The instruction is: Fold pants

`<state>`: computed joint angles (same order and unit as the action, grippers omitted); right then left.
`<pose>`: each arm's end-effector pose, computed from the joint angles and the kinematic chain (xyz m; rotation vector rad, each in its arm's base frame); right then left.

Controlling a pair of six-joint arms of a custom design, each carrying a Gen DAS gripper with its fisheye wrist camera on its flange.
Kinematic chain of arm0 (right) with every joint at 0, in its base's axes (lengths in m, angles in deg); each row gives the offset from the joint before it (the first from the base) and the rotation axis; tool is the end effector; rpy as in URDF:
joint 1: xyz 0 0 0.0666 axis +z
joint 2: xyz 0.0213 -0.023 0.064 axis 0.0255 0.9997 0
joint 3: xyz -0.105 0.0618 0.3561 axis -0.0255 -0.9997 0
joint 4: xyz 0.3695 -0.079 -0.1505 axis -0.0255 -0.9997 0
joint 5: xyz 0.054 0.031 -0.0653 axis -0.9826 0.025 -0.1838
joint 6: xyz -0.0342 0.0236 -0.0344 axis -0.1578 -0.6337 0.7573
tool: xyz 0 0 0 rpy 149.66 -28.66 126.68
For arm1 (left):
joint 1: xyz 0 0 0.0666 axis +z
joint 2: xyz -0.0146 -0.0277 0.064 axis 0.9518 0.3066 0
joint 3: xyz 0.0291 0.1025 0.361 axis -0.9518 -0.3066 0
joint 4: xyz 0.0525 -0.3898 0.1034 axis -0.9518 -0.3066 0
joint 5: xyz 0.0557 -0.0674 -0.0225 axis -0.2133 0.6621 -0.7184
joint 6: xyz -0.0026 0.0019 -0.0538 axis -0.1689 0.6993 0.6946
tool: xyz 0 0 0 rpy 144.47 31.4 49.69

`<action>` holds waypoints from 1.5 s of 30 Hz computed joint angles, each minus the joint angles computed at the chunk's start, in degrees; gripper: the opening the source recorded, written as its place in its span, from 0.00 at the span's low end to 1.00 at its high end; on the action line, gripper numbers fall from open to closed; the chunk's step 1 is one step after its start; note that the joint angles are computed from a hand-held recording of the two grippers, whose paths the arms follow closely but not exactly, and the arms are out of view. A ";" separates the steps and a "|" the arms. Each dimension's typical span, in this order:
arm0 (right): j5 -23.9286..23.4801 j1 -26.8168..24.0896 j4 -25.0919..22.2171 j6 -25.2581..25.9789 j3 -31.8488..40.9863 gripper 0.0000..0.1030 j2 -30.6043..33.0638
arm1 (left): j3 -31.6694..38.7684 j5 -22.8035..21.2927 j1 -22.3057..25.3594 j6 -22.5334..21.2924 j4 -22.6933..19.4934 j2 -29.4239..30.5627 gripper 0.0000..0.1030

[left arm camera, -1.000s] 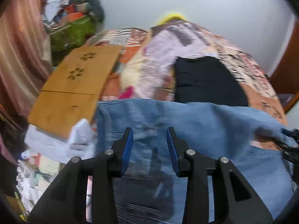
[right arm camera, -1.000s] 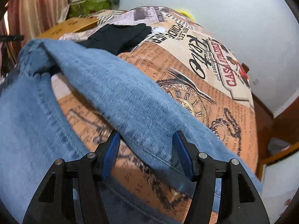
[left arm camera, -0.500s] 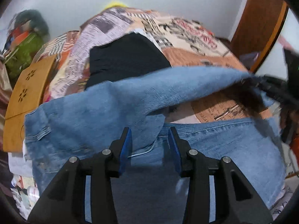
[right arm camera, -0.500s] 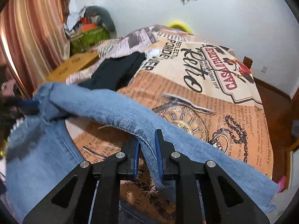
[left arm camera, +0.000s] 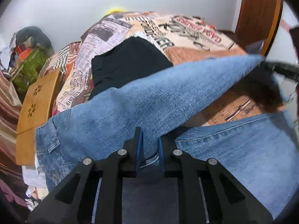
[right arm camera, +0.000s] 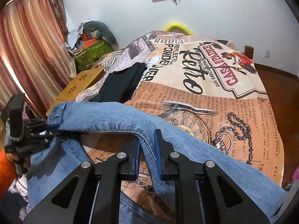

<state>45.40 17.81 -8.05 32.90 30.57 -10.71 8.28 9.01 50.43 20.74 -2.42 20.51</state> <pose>0.2938 0.0819 0.5135 0.3466 2.3633 0.2727 0.4820 -0.2005 0.4257 1.1094 2.3292 -0.2470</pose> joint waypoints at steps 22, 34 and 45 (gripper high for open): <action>-0.02 1.06 -5.99 5.86 11.61 0.40 8.75 | 14.74 4.73 18.88 9.00 -1.76 10.60 0.25; -11.38 -1.39 -5.88 18.27 23.04 0.54 28.98 | 31.97 7.48 19.08 7.73 -12.14 28.77 0.53; -12.96 0.49 -8.11 18.87 21.73 0.53 31.10 | 29.88 9.00 17.55 3.62 -10.62 27.90 0.37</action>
<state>32.44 18.30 -16.16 51.77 52.30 20.39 38.16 18.01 67.98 24.36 -13.05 48.41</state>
